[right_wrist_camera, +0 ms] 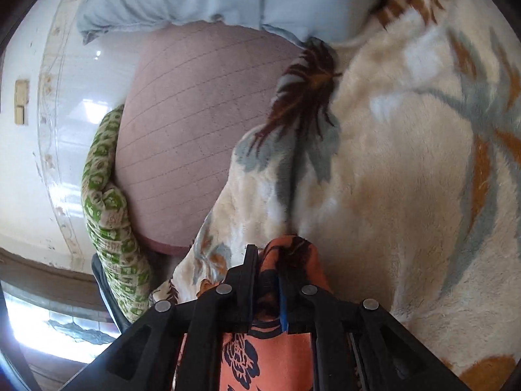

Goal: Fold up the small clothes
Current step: 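Fold the held side over the shirt body and open both grippers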

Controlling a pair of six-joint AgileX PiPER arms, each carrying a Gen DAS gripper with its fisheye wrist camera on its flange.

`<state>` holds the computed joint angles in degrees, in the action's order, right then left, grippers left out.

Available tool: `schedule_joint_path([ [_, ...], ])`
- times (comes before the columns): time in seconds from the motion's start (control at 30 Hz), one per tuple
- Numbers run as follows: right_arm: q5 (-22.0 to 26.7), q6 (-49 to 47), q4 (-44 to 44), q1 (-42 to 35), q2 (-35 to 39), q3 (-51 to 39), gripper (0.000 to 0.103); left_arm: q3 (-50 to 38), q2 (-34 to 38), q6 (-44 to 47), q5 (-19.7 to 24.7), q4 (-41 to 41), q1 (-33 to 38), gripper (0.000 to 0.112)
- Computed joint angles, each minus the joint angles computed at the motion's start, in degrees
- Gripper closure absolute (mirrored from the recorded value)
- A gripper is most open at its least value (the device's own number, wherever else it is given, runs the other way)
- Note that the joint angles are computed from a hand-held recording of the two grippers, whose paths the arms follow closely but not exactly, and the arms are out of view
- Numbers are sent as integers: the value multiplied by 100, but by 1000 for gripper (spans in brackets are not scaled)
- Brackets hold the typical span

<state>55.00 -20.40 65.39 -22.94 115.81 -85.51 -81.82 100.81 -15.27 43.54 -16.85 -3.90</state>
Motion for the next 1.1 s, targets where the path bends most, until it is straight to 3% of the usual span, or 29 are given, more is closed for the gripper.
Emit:
schedule_joint_path([
  [0.07, -53, -525, 452, -264, -283, 504, 90, 420, -431, 200, -393, -575, 204, 97],
  [0.1, -266, -615, 475, -387, -559, 769, 79, 478, -587, -42, -395, -519, 212, 94],
  [0.13, -417, -679, 527, -533, -811, 988, 57, 508, -761, -441, -320, -234, 160, 88],
  [0.17, -409, -766, 669, -713, -1038, 1172, 43, 590, -1000, -957, -288, 280, 31, 82],
  [0.2, -416, -688, 586, -837, -1314, 1282, 35, 746, -1309, -1503, -411, 853, -192, 68],
  [0.23, -355, -639, 273, -847, -1544, 1226, 35, 1000, -1651, -2075, -707, 1425, -497, 49],
  [0.3, -73, -612, -841, -516, -1961, 853, 35, 1375, -2200, -3221, -994, 2564, -1017, 42],
  [0.37, 177, -470, -1973, 189, -2311, 608, 35, 1664, -2764, -4367, -658, 3710, -1700, 40],
  [0.43, 462, -384, -2567, 959, -2510, 577, 37, 1968, -2948, -5513, -142, 4708, -2729, 31],
  [0.53, 382, 303, -3609, 2482, -2446, 540, 49, 2577, -2867, -6586, 310, 5026, -3608, 31],
  [0.63, -1, 996, -4531, 3904, -2051, 437, 67, 2840, -2358, -6797, 456, 5064, -3778, 31],
  [0.7, -149, 1441, -4871, 4509, -1550, 141, 67, 2689, -2068, -6764, 828, 5375, -3859, 27],
  [0.73, -51, 1645, -4981, 4708, -1138, -268, 69, 2651, -1970, -6642, 776, 5371, -3750, 19],
  [0.8, 61, 2396, -5694, 5059, -297, -1233, 69, 2762, -1850, -6051, 136, 4849, -3276, 14],
  [0.9, 326, 3235, -6289, 5121, 806, -2865, 71, 2715, -1780, -5946, 36, 4680, -3117, 14],
  [0.97, 625, 3591, -5823, 4791, 1393, -3848, 71, 2589, -1799, -5772, 106, 4631, -3143, 14],
  [1.03, 418, 4046, -5810, 4561, 1347, -3981, 71, 2479, -1789, -5597, 181, 4466, -3142, 14],
  [1.1, -229, 4251, -6173, 4447, 693, -3197, 70, 2283, -1657, -5402, 415, 4222, -3087, 14],
])
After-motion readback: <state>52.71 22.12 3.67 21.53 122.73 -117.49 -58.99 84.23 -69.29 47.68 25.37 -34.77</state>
